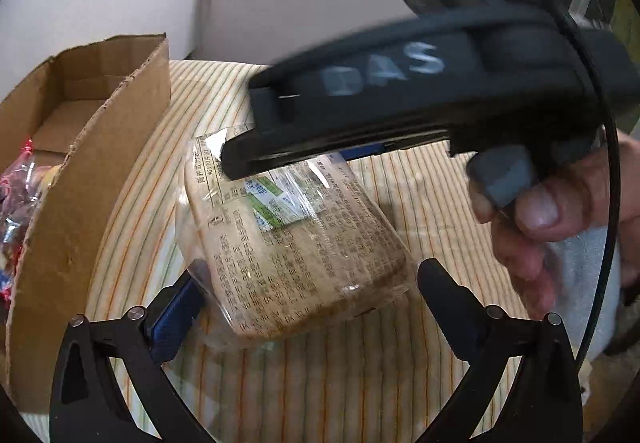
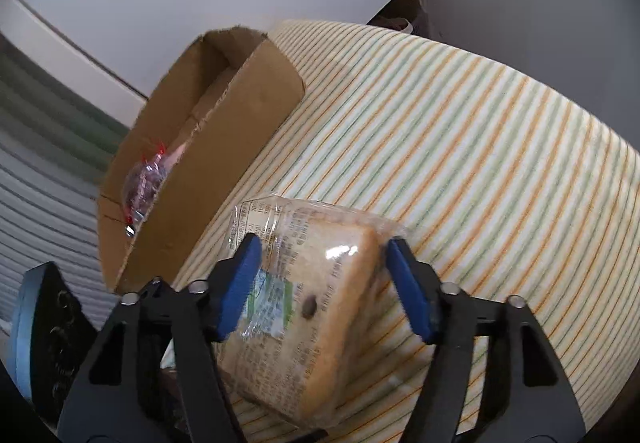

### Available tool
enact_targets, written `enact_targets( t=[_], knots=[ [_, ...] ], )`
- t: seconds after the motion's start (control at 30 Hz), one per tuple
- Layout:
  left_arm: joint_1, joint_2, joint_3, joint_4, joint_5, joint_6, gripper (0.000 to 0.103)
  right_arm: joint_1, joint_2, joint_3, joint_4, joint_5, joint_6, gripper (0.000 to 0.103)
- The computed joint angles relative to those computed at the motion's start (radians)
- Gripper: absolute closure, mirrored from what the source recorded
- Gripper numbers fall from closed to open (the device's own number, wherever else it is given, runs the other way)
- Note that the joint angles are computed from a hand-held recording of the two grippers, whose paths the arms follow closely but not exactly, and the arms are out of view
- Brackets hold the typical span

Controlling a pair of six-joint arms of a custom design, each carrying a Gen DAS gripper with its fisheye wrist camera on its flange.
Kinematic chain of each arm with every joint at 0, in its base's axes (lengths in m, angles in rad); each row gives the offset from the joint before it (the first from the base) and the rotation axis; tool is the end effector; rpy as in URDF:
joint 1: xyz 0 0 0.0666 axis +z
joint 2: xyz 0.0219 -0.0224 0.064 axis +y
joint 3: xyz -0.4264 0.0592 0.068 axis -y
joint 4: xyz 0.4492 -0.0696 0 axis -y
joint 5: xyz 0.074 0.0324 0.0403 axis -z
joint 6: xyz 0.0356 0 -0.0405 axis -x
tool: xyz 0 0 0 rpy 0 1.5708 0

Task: Organize snacks
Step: 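Lift the bread cake and carry it over the box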

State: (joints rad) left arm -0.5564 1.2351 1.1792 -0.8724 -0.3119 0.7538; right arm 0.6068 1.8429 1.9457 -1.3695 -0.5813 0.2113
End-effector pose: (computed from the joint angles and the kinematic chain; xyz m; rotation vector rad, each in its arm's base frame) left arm 0.3950 -0.2333 0.4440 -0.3679 2.4186 -0.1907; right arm 0.5474 0.4033 0.4701 -1.2408 2.5372 0.9124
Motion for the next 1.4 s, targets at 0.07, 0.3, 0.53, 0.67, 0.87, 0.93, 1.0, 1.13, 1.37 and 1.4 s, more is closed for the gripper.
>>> enact_targets(
  t=[0.07, 0.3, 0.53, 0.67, 0.87, 0.93, 1.0, 1.13, 1.37, 1.4],
  knots=[
    [0.013, -0.010, -0.009, 0.007, 0.002, -0.024, 0.002, -0.006, -0.024, -0.039, 0.034, -0.025, -0.027, 0.047],
    [-0.008, -0.045, -0.027, 0.023, -0.038, -0.103, 0.002, -0.021, -0.121, -0.167, 0.168, -0.081, -0.118, 0.049],
    [-0.015, -0.102, -0.004, 0.001, -0.113, -0.157, 0.003, -0.012, -0.232, -0.226, 0.239, -0.099, -0.155, 0.052],
    [-0.019, -0.137, 0.021, -0.038, -0.145, -0.168, 0.003, 0.018, -0.251, -0.196, 0.239, -0.073, -0.164, 0.052],
    [-0.060, -0.176, 0.036, -0.075, -0.229, -0.155, 0.003, 0.074, -0.238, -0.119, 0.240, -0.050, -0.191, 0.052],
    [-0.059, -0.197, 0.042, -0.094, -0.255, -0.154, 0.003, 0.095, -0.223, -0.084, 0.241, -0.044, -0.198, 0.052],
    [-0.059, -0.214, 0.045, -0.107, -0.272, -0.157, 0.003, 0.114, -0.205, -0.051, 0.236, -0.040, -0.199, 0.052],
    [-0.037, -0.253, 0.043, -0.132, -0.302, -0.170, 0.003, 0.152, -0.164, 0.014, 0.224, -0.039, -0.198, 0.052],
    [0.055, -0.296, 0.031, -0.152, -0.294, -0.213, 0.003, 0.210, -0.075, 0.132, 0.190, -0.031, -0.191, 0.052],
    [0.068, -0.303, 0.027, -0.153, -0.288, -0.216, 0.003, 0.216, -0.061, 0.147, 0.186, -0.031, -0.190, 0.052]
  ],
)
